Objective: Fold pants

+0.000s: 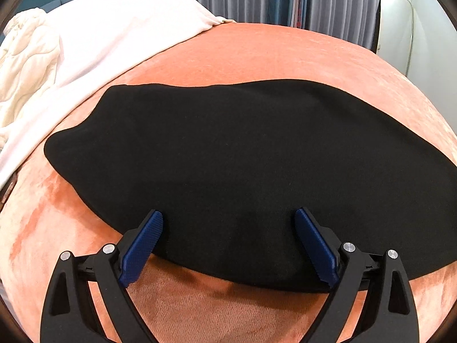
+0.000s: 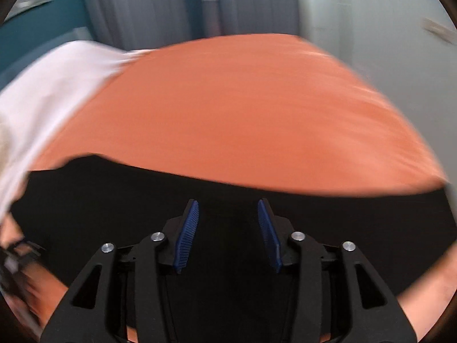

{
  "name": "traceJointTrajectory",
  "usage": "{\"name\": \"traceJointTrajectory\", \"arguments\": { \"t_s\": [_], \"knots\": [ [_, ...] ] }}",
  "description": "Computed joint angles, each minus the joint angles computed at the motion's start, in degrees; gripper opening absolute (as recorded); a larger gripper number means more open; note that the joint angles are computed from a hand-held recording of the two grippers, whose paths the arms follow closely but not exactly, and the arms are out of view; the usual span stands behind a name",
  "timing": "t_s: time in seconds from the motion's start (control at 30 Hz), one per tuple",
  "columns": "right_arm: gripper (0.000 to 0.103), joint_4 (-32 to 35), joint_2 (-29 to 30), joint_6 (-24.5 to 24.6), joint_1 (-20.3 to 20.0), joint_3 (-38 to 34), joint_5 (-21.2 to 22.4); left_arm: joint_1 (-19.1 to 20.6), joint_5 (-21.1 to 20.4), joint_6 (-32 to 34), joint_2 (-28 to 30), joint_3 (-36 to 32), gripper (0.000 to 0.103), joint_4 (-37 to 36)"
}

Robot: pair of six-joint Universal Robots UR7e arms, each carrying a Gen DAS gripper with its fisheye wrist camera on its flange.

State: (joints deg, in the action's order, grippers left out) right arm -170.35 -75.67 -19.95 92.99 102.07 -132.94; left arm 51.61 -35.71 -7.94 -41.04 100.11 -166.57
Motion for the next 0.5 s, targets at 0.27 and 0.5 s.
{"name": "traceJointTrajectory", "arguments": {
  "t_s": [0.27, 0.5],
  "knots": [
    [0.082, 0.95, -20.29, 0.39, -14.62, 4.59, -0.23, -0.42, 1.77, 0.87, 1.16, -0.17, 0.092, -1.25],
    [0.083, 13.79, -22.29, 5.48, -25.88, -0.82, 13.56, -0.8, 3.14, 1.02, 1.61, -0.08, 0.092, -1.54]
  ]
}}
